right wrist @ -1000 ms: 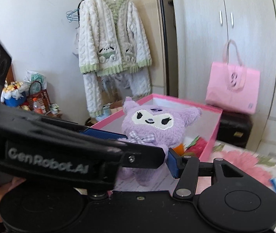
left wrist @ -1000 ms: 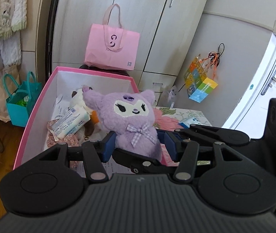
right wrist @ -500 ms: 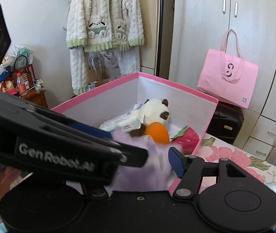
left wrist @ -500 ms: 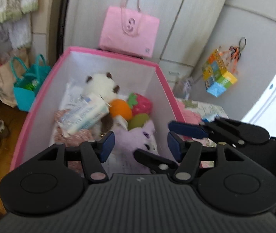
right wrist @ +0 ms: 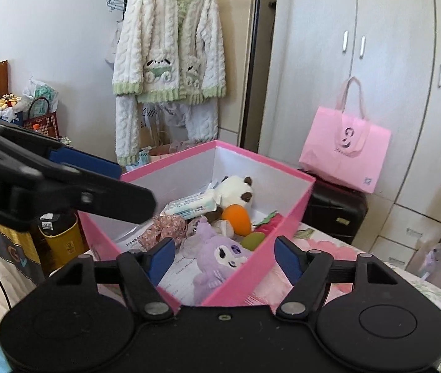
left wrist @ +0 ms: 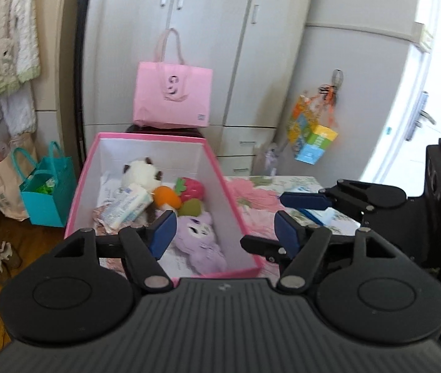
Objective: Organize soft objects
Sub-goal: 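Open the left tool to drop the purple doll into the pink box, then move the left tool to the blue-and-white wet-wipes pack on the bedspread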
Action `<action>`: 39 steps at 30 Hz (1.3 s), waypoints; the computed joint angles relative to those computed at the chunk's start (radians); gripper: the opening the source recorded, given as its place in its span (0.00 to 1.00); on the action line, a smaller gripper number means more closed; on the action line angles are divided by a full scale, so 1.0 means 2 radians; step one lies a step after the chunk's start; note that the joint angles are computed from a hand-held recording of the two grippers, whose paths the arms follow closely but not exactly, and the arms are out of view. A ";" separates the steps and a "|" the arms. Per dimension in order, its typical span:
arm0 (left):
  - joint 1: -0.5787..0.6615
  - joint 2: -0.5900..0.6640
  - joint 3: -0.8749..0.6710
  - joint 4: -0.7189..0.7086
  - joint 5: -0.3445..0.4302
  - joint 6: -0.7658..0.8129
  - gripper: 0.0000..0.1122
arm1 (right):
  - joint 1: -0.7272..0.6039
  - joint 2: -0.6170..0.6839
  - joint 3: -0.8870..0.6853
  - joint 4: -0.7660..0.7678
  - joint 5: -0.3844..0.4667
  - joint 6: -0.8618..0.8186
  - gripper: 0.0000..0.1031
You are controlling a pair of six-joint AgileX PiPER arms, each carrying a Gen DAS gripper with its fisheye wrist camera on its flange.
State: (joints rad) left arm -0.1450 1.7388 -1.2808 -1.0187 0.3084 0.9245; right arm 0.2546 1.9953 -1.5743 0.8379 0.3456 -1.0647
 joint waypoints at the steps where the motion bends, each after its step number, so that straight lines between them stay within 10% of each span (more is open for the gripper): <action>1: -0.001 -0.007 0.004 0.001 0.007 0.000 0.61 | -0.002 -0.013 0.019 0.012 -0.008 -0.015 0.73; 20: -0.083 -0.014 -0.014 0.078 0.086 -0.082 0.62 | -0.133 -0.176 0.237 0.205 0.037 -0.284 0.84; 39: -0.164 0.236 -0.326 0.255 0.096 -0.309 0.75 | -0.237 -0.014 0.126 0.315 0.102 -0.469 0.88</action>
State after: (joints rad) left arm -0.4726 2.2114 -1.9335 -0.5091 0.4995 0.3068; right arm -0.2189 1.9665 -1.3219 1.4670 0.5495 -2.0023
